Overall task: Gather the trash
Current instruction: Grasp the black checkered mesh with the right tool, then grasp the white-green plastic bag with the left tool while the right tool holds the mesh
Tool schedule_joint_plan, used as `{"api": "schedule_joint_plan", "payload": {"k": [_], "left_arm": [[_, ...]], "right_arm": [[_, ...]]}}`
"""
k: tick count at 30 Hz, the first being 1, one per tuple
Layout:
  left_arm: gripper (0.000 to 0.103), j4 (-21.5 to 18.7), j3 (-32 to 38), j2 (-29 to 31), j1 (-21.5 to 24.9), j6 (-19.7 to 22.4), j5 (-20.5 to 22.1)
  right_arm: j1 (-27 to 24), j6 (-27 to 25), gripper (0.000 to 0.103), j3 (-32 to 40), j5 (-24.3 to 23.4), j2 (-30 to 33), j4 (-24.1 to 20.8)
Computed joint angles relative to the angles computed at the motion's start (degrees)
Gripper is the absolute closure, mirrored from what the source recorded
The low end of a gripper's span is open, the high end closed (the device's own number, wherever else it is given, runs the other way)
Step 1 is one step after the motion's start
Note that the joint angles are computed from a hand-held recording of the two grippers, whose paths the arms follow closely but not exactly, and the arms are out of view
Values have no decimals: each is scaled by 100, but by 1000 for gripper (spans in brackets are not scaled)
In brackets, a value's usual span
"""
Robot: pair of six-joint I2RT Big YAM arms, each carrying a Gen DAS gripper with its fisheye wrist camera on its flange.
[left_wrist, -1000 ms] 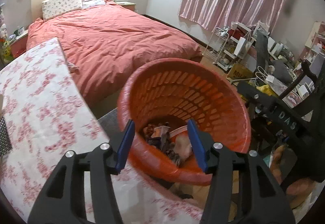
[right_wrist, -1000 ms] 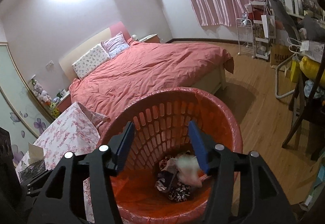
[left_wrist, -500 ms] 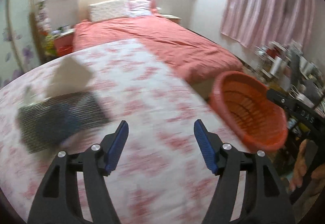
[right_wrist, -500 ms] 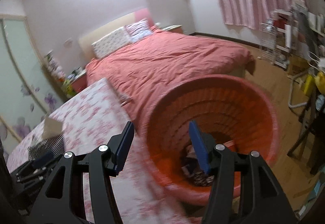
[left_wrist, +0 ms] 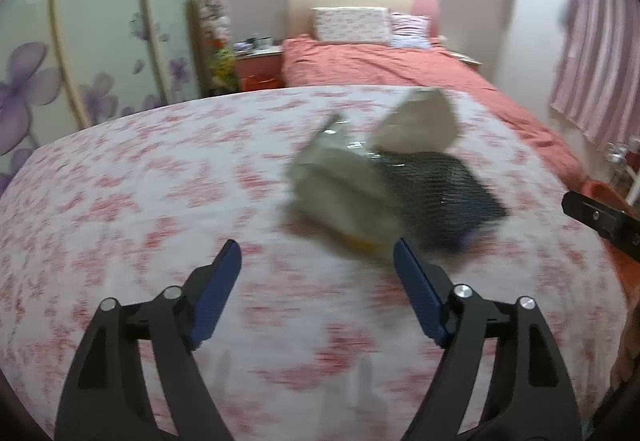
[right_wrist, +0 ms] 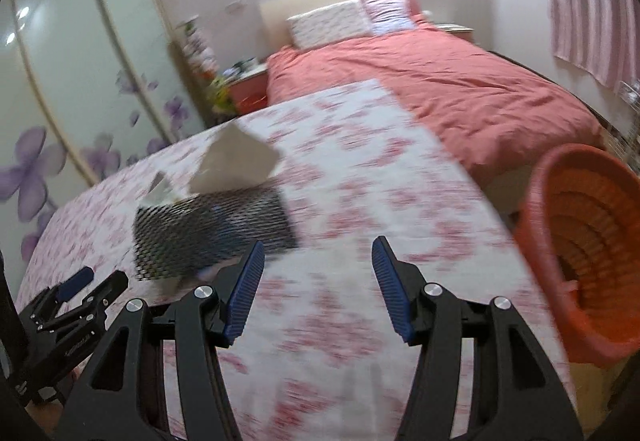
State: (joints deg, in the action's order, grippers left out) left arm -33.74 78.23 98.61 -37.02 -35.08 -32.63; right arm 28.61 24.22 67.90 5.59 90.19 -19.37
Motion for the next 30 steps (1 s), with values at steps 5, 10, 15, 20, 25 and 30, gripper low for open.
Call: {"api": "schedule_joint_plan", "payload": {"k": [5,10,15,20,25,30], "left_arm": [[23,-286,-124,-44,259,-269,61],[23,-544,-108,30,504,-666,594],[18,-921,149,271,531,-596,584],[15,-842,95,258,529,-613,670],[16,-832,118,268,538,-603,691],[25,-148,-192,53,598,-576,990]], "right_arm": [[301,-44,47,551,43,490,-313],[404,-66,47,890,84,777,-497],[471,-129,47,1183,222,1050,-619],[507,-188,49,1436,329,1274,-764],[586,-389,83,1468,563,1289,-750],[471,-333,97,1168,371,1022,-391]]}}
